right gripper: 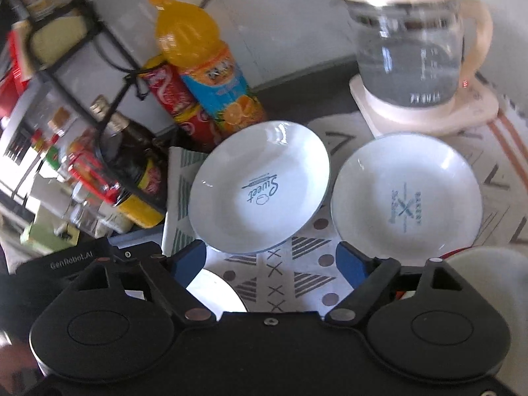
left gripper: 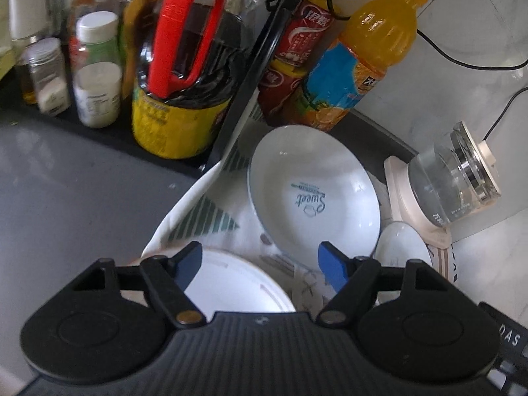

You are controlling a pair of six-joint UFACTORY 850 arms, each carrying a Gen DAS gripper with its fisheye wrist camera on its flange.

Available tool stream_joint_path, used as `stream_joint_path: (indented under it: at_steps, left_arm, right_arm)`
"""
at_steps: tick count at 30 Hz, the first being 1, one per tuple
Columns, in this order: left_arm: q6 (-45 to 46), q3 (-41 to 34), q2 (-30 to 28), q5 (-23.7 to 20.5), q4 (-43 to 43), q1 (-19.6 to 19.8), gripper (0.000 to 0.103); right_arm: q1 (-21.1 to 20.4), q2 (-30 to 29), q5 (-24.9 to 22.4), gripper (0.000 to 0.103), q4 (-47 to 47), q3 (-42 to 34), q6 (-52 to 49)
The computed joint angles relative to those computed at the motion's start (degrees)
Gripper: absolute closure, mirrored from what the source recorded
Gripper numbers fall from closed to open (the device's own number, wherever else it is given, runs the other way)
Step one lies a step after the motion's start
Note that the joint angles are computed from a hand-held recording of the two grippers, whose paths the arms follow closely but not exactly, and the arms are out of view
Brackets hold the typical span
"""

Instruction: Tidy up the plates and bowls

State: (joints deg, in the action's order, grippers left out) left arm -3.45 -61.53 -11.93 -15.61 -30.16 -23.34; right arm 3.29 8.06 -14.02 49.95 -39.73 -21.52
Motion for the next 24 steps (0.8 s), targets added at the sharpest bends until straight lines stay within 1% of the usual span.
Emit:
stream_joint_path:
  at_steps: [2,4,6,8,9,10,11,13,15,17,18,20,22,24]
  left_arm:
    - [3.88,-1.34,-2.04,-0.22,-2.70,0.57,0.030]
    - [11.25,-2.37,-3.88,-0.28,-9.37,1.30,0.034]
    - [14.52,-3.34,-5.55,-0.61,-12.10,1.67,0.037]
    - [20.18,-4.00,-7.09,-0.09,-16.39,1.80,0.041]
    - [21.39,-4.45,-7.87,-0.08,-16.76,1.79,0.042]
    - [20.20,-5.13,-8.71,-0.55,-15.06,1.80,0.047]
    - [20.31,-5.71,-9.51,-1.31,-15.09,1.97,0.051]
    - [23.36,-6.46,-10.85,-2.27,-18.02,2.43,0.057]
    - [22.67,-7.26,-11.97,-2.57,-17.13,2.53,0.061]
    - [26.07,-7.87,-12.91,-3.38,-20.65,2.90,0.066]
    - [27.21,-8.24,-13.31,-3.68,-21.64,2.97,0.068]
    - [28.51,-8.71,-13.89,-3.77,-22.75,2.86,0.073]
    - [28.95,-9.08,-14.36,-4.06,-23.90,2.85,0.077]
    - [29.92,-9.33,-14.79,-4.59,-25.92,2.95,0.081]
  right_arm:
    - [0.37,-1.40,1.18,0.021,1.92,-0.46,0.09]
    - [0.54,-2.96,2.04,0.027,6.95,-0.99,-2.79]
    - [0.95,-4.63,3.50,0.031,9.88,-1.57,-3.56]
    - [0.97,-6.16,3.95,0.036,16.97,-1.95,-8.58]
    - [0.99,-7.17,4.08,0.040,20.00,-2.20,-10.18]
    - [1.07,-8.01,4.15,0.044,20.64,-2.52,-9.81]
    - [1.18,-9.05,4.16,0.046,19.72,-2.94,-7.88]
    - [1.45,-10.79,4.04,0.053,15.00,-3.80,-1.40]
    - [1.80,-12.32,4.53,0.055,15.18,-4.39,0.01]
    - [2.09,-14.00,5.31,0.055,16.81,-5.18,-0.28]
    - [2.18,-14.92,5.65,0.056,15.51,-5.62,1.84]
    - [2.17,-16.27,5.63,0.059,9.88,-6.39,8.66]
    - [2.09,-17.50,5.36,0.066,7.43,-6.91,12.40]
    - [2.04,-18.64,5.29,0.072,6.90,-7.40,13.46]
